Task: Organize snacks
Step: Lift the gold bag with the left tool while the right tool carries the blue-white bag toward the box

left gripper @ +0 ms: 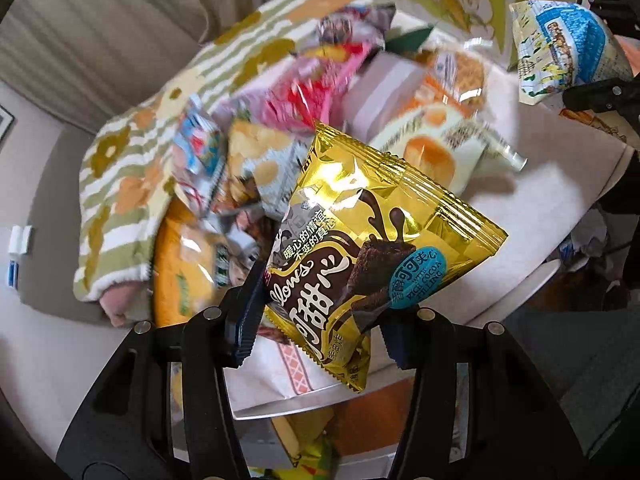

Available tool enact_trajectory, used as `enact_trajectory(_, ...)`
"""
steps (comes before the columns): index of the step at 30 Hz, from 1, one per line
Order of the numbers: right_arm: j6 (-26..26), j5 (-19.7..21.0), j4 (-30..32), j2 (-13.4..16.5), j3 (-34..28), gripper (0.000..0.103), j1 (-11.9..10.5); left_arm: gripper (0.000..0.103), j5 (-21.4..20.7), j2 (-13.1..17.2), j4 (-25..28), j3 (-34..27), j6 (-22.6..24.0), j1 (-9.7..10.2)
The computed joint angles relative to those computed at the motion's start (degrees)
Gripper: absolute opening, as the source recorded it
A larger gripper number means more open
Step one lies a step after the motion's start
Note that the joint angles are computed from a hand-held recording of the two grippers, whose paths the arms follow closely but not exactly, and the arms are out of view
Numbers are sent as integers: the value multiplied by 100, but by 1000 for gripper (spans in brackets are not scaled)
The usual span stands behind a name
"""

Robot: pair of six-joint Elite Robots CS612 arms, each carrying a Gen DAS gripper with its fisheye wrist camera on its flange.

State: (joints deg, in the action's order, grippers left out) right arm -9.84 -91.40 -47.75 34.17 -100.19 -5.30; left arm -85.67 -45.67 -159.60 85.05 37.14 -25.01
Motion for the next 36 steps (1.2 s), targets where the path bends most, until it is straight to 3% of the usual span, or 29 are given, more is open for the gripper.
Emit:
enact_trajectory(10,705,-234,-425,-311,-12,59,6,48,-643,-270,-623,31,46,-24)
enact_trajectory(18,1008,-375,-787,-518,61,59,-297,48,-1017,-204,-728,-410,-15,-251)
enact_trajectory(29,1056,-71,-935,-652,332,59,-1066,48,-958,348,-459,-1535,-513,-900)
enact_trajectory(36,1102,103,-967,-667,561,59,-1398,48,-960,874,534,-2513,-839,-1219)
